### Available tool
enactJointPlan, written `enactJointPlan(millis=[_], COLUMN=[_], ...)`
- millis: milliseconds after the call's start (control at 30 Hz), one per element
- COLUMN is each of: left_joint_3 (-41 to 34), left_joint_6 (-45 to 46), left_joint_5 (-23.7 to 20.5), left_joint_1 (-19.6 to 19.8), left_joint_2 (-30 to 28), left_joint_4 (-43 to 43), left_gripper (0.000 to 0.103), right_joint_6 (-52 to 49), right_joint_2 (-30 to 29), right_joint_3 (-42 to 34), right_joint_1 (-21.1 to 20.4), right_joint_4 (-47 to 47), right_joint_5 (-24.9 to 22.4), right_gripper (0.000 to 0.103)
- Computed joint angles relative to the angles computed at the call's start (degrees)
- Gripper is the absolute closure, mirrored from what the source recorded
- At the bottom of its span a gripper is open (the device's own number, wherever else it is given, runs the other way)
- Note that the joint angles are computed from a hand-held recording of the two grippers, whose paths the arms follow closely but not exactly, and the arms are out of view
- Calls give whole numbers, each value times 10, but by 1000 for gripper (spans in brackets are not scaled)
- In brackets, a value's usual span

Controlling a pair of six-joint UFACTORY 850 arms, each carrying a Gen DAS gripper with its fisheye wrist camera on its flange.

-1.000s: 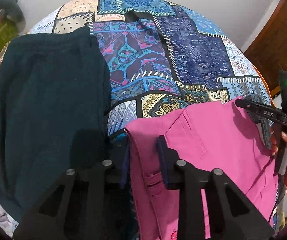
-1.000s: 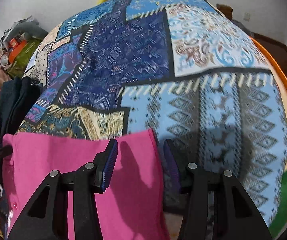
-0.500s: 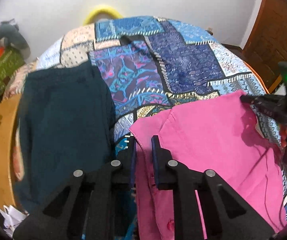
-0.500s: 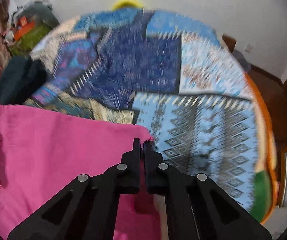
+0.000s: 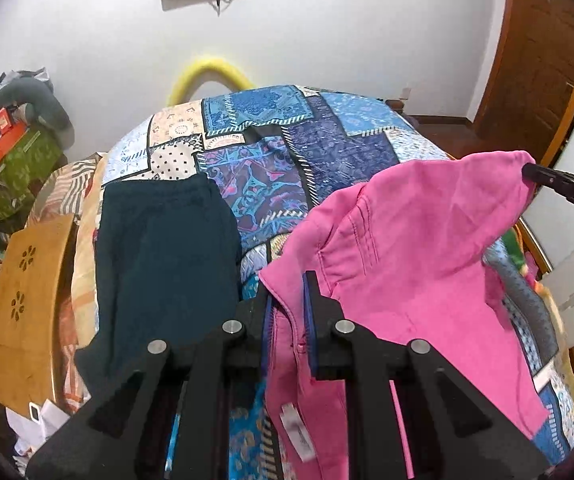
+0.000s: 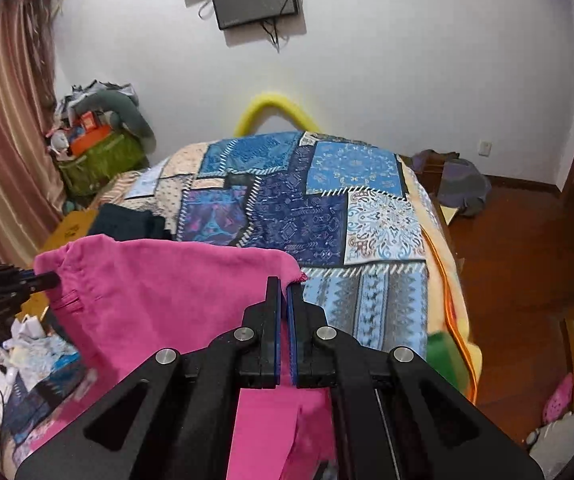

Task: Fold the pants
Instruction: 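Lift the trousers and fold them over toward the other gripper with both grippers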

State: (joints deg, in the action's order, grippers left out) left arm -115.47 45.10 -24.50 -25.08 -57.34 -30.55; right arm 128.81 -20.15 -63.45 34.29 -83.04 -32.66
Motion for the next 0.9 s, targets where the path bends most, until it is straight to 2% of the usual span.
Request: enactJointPlan(millis=[233,467,533,633,900], left_joint_3=[166,283,305,330,368], left_joint_6=[175,356,383,392,322], left_joint_5=[56,89,94,94,99], left_joint_1=[3,6,7,10,16], left_joint_2=[99,161,170,177,174], left_joint_4=[-142,-282,-303,-307,-215], left_gripper=[89,89,89,89,89], right_joint_6=[81,100,112,112,141], right_joint_2=[32,43,43,30,-14], right_joint_3=[55,87,95,97,94], right_joint_1=[65,118,134,157,191], right_joint_4=[-10,26,32,53,82], right_joint_5=[-43,-68,-72,-82,-41], right_gripper=[101,101,101,101,100])
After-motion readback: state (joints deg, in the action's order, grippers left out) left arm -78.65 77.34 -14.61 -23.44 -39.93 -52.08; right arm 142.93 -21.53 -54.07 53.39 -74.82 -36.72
